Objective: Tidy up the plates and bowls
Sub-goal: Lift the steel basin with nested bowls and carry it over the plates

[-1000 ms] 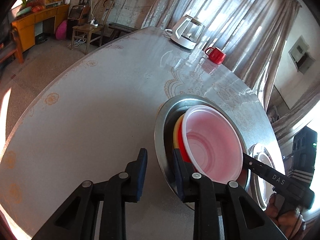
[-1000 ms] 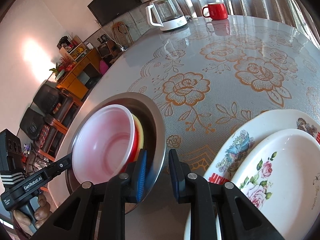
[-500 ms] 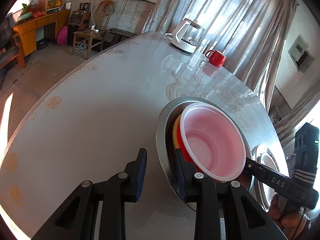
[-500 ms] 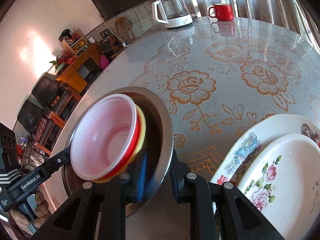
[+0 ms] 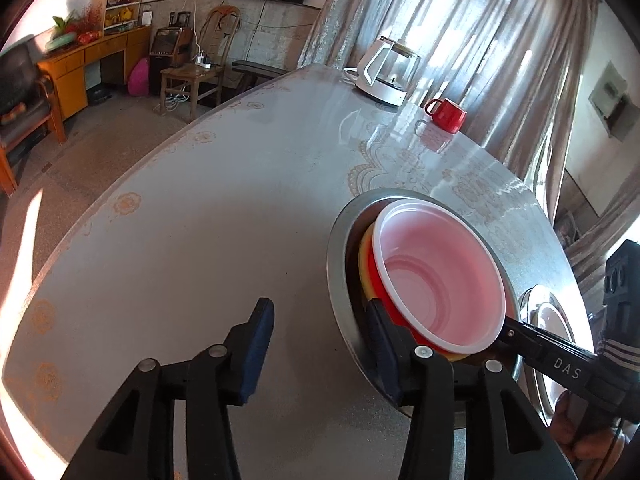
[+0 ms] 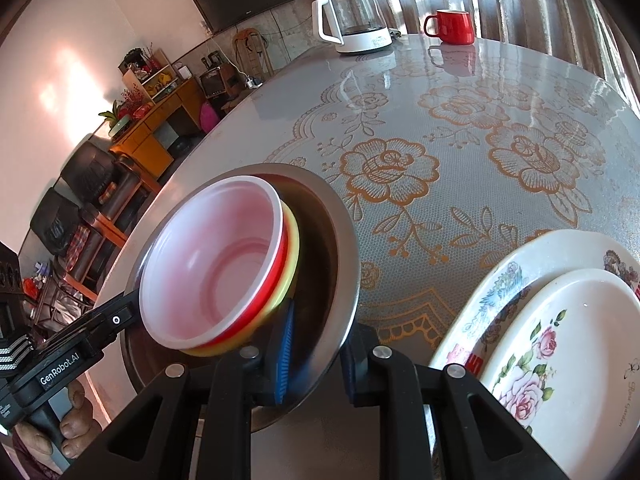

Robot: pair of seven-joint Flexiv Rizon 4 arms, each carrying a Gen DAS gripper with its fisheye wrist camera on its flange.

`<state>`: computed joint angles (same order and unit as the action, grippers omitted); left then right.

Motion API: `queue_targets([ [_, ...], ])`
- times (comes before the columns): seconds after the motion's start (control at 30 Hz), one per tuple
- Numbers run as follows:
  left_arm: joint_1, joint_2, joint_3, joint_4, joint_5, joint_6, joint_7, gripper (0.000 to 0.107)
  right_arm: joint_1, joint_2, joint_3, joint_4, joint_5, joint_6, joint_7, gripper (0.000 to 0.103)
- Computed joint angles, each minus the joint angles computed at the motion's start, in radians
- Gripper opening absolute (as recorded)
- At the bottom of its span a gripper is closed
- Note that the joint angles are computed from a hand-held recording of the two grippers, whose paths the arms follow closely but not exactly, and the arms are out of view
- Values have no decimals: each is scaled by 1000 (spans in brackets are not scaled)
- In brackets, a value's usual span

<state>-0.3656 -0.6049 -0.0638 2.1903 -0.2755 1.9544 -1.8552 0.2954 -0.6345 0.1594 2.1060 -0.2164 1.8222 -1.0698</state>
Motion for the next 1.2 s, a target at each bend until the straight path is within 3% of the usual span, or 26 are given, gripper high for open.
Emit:
queue_targets([
  [0.13, -45, -5, 35, -6, -13, 12, 25, 45, 9, 3, -7, 3, 5, 2, 0, 20],
  [0.37, -62, -2, 34, -5, -8, 28, 73, 22, 37, 6, -30, 17, 21, 24, -6, 20],
  [0.43, -91, -2, 55, -3, -32, 33, 86, 22, 40, 8, -32, 19, 22, 24, -8, 20],
  [0.53, -60, 0, 25, 5, -23, 41, 82, 22, 29, 8, -21, 19, 20, 22, -8, 20],
  [1.2, -99, 37, 28, 70, -71, 76, 67, 23, 16, 27, 7, 62, 16, 46, -10, 20],
])
